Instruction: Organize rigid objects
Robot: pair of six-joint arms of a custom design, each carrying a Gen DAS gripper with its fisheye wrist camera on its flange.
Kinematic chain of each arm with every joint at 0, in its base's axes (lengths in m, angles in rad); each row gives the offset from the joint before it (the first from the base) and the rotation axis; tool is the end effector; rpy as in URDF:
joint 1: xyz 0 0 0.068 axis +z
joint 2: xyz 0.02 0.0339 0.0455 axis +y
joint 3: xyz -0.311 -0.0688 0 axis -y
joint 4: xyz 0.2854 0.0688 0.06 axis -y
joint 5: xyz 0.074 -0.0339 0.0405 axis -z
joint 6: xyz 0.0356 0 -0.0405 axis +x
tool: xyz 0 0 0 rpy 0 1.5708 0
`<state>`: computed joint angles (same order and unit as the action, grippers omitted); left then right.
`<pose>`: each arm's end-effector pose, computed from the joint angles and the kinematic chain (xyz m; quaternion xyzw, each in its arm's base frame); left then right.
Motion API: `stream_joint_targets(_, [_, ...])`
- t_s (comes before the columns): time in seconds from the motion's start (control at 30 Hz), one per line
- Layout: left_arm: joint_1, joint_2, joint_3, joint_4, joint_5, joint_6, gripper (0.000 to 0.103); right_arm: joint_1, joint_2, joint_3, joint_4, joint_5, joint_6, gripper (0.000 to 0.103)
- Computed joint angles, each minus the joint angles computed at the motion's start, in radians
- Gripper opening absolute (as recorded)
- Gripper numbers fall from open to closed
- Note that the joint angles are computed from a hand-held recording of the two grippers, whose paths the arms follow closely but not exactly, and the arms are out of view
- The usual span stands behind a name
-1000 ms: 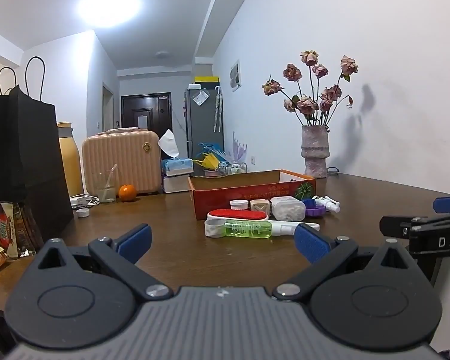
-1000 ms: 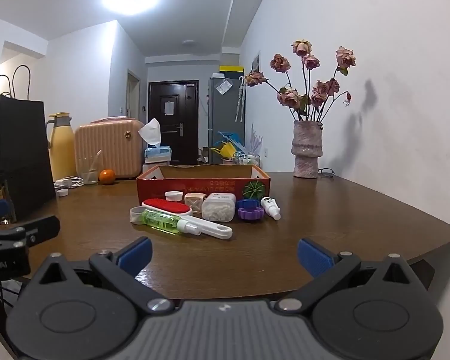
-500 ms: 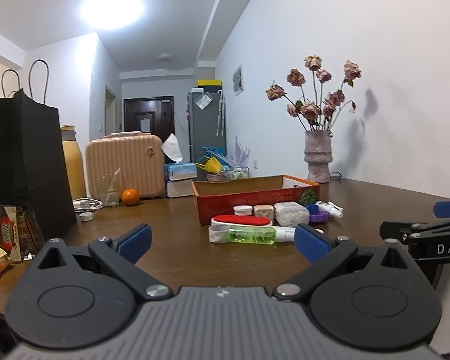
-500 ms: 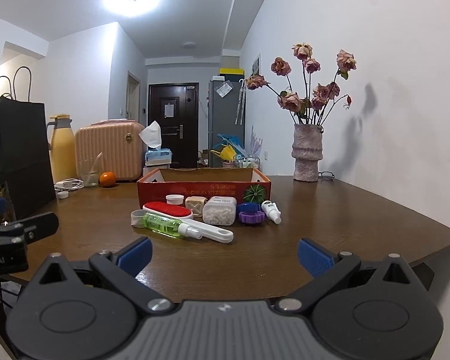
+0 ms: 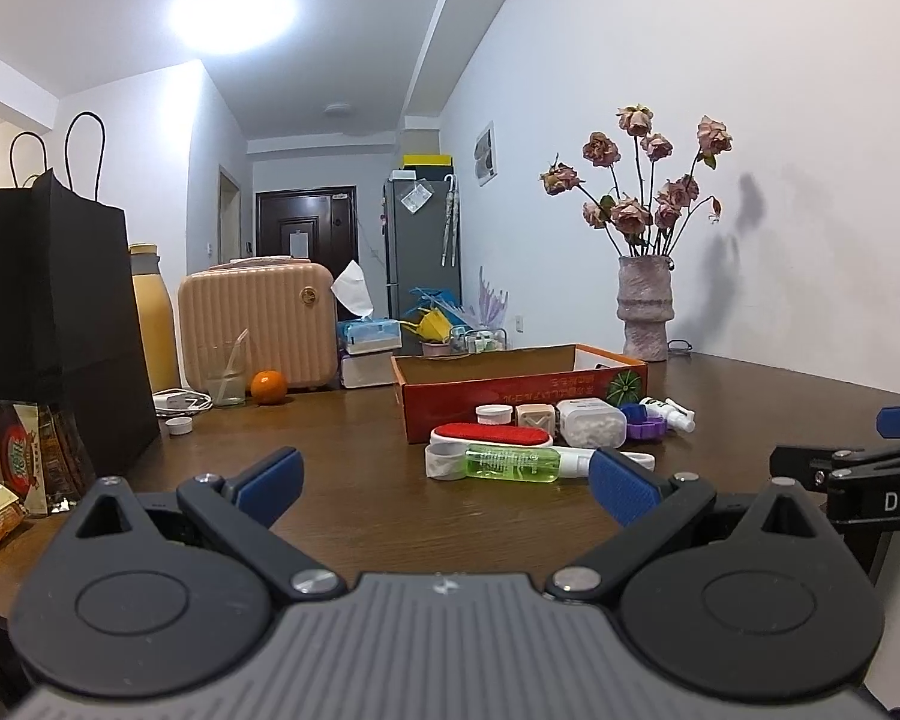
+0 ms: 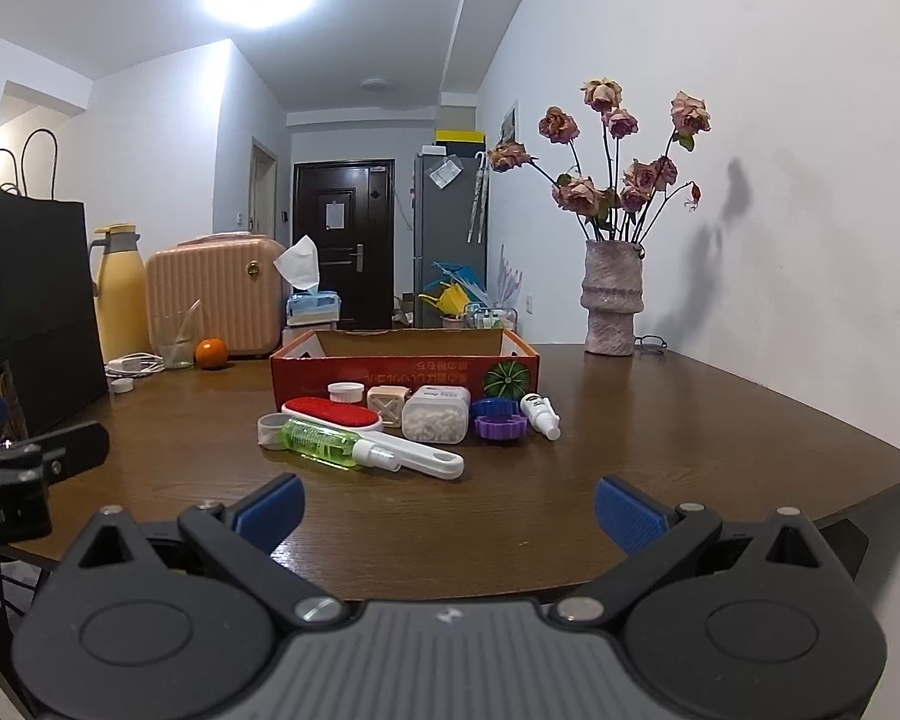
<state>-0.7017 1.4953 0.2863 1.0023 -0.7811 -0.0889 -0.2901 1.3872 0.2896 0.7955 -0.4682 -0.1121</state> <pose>0.2078 -0.1428 0.1576 -0.0123 0.7568 0.0483 0.6518 0.2419 -0.0555 0.1611 -0.0673 0.7926 0.0679 0.6022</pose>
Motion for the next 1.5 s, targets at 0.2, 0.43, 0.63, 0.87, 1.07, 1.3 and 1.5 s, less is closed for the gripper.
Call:
stream_joint_targets(0.2, [-0.006, 0.007, -0.001, 0.012, 0.001, 0.008, 0.103, -0.006, 0.008, -0.003, 0.011, -0.001, 0.001, 0.103])
stream_joint_targets(0.43, [-0.002, 0.005, -0.007, 0.019, -0.002, 0.009, 0.103, -0.009, 0.008, -0.007, 0.014, -0.006, 0.000, 0.103])
stream_joint_targets(0.63, [-0.006, 0.007, -0.001, 0.010, -0.005, 0.007, 0.103, -0.012, 0.010, 0.000, 0.003, -0.005, 0.000, 0.103])
stream_joint_targets(0.87, [-0.009, 0.013, 0.000, 0.014, -0.011, 0.002, 0.103, -0.007, 0.009, -0.005, 0.007, 0.001, -0.003, 0.103])
stream_joint_targets(1.07, [-0.015, 0.013, 0.001, 0.008, -0.013, -0.001, 0.103, -0.011, 0.011, -0.007, 0.007, 0.006, -0.003, 0.103])
stream_joint_targets(1.3, [-0.017, 0.007, 0.003, -0.002, -0.013, -0.001, 0.103, -0.015, 0.014, -0.006, 0.008, 0.003, -0.002, 0.103])
stream_joint_targets(1.5, [-0.005, 0.007, 0.008, -0.020, -0.007, -0.015, 0.103, -0.010, 0.019, -0.010, 0.012, 0.008, -0.009, 0.103])
